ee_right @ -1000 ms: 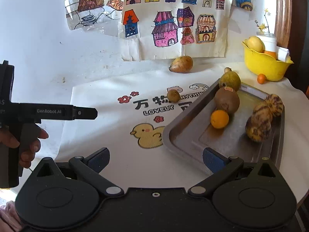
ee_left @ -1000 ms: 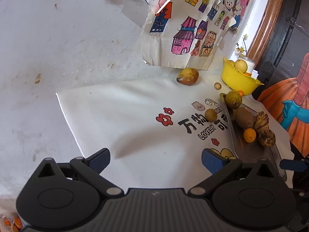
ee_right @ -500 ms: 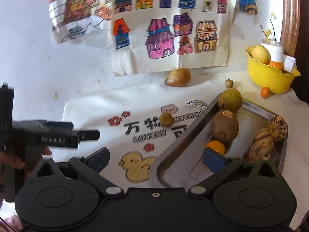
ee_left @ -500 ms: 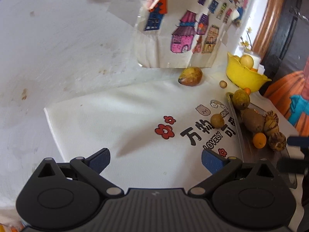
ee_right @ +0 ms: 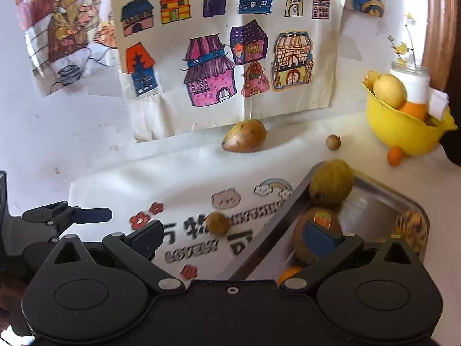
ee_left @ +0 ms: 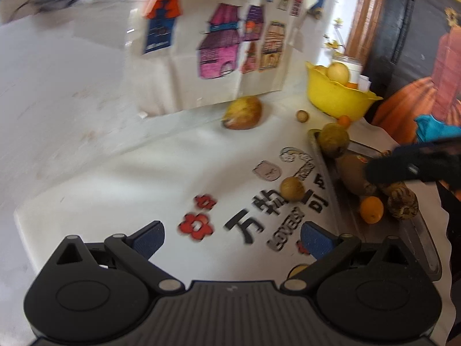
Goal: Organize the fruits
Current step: 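Grasp the small brown round fruit with the left gripper while the right gripper grasps the yellow-brown pear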
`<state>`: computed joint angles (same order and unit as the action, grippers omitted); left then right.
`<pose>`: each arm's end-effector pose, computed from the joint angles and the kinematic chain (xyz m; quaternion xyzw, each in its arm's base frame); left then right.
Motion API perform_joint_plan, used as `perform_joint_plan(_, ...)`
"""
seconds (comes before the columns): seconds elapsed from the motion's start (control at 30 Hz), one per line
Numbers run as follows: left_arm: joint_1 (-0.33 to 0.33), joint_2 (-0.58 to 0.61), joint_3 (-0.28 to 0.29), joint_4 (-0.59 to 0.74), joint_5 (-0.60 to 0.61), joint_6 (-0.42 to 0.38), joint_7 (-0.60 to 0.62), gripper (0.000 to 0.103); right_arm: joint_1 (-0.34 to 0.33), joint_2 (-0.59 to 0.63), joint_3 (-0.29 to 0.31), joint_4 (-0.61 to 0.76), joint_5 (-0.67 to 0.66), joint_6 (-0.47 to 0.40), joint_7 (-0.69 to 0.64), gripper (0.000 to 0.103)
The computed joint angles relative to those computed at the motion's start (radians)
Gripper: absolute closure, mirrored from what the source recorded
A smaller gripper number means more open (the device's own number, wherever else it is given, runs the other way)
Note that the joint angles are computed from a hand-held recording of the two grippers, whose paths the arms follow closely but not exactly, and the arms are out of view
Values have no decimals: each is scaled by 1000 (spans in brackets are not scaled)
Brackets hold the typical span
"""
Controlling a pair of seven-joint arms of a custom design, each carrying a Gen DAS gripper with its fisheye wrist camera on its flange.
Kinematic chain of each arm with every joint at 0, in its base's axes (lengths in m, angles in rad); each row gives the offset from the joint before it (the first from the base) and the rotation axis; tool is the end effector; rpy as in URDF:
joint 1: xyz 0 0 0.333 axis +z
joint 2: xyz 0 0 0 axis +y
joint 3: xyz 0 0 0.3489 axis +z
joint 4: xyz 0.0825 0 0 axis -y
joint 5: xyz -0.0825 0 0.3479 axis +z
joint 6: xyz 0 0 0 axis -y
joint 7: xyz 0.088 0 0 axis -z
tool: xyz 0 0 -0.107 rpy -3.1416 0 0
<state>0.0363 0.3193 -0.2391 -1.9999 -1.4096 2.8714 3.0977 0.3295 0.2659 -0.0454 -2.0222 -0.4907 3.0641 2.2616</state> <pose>0.5978 -0.0551 0.3834 -0.5052 0.7581 -0.3857 0.1459 0.5832 0.2119 0.4593 -0.6769 0.6284 -0.2165 0.3163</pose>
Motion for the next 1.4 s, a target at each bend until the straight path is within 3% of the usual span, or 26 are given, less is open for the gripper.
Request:
perform_joint_plan(0.17,-9,56,-22,70,5,-4,97,0,-193,105,213,149,236,-73,-294,1)
perform_joint_plan(0.33,-7,110,-42,127,67,-28,106,1,-269,195,297,270,393,-83,-437,1)
perform_joint_plan(0.5,-2,148,-64,164,128,-44,78,5,-270,294,307,408,469,-132,-531,1)
perform_joint_plan(0.67,2,172,-94,180,178,-3,50,15,-253,399,299,562,522,-197,-581,2)
perform_joint_plan(0.83,27,183,-123,183,199,-12,45,32,-207,501,251,733,536,-266,-583,8)
perform_joint_plan(1.0,38,185,-126,192,208,-46,16,61,-154,593,188,904,527,-367,-546,12)
perform_joint_plan(1.13,45,187,-125,197,213,-69,2,72,-136,659,166,1022,531,-442,-501,16)
perform_joint_plan(1.4,45,199,-119,216,206,-75,-31,72,-111,824,143,1308,540,-585,-466,30)
